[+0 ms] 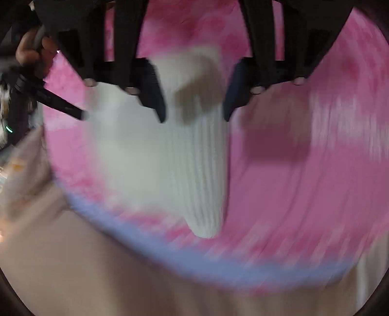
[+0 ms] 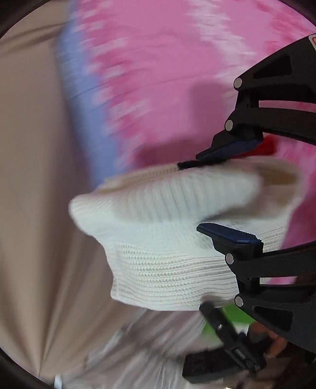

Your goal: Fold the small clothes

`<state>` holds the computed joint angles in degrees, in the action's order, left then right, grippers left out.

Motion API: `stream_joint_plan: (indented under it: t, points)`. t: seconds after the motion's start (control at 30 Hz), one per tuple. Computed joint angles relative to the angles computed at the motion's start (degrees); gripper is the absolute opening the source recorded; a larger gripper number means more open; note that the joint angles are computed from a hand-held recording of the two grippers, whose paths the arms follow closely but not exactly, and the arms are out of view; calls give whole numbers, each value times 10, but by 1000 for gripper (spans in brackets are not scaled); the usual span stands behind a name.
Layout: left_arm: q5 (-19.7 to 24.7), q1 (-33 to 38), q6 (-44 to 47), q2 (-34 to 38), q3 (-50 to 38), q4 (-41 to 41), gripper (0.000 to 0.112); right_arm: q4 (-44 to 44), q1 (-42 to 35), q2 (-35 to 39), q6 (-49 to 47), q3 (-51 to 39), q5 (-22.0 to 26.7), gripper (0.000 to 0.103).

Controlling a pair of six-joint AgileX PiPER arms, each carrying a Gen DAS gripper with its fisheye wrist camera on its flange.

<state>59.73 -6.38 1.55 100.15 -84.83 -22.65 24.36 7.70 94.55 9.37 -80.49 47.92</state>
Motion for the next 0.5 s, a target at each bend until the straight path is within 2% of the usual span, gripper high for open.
stream_joint_plan:
  t: [0.03, 0.07, 0.1, 0.13, 0.17, 0.2, 0.27, 0.33, 0.43, 0.47, 0.5]
  points:
    - [-4, 26, 21, -14, 35, -53, 38, -34, 7, 23, 25, 22, 8, 26]
    - [-15, 44, 45, -37, 64, -94, 43, -45, 12, 29, 42, 46, 14, 22]
    - [-26, 51, 62, -57, 76, -116, 53, -33, 14, 11, 55, 77, -1, 22]
    - [-28, 49, 66, -62, 69, -116, 55, 2, 9, -13, 44, 107, -22, 23]
    - [-31, 42, 65, -62, 58, -110, 61, 26, 4, -31, 30, 122, -32, 27]
    - [-29, 32, 59, -51, 35, -107, 68, 28, 4, -38, 23, 120, -34, 39]
    - [-27, 9, 33, -18, -5, -101, 77, 9, 11, -25, 37, 93, -37, 54]
    - [-49, -6, 15, 14, -19, -100, 83, 21, 12, 7, 36, 51, -22, 55]
    - [-31, 0, -8, 51, -45, -104, 83, -4, 19, 71, 55, -14, -16, 61]
    - [-25, 0, -17, 64, -57, -96, 83, -5, 19, 91, 57, -34, -13, 63]
    - [-23, -1, -16, 73, -64, -87, 77, 3, 18, 119, 57, -62, -4, 62]
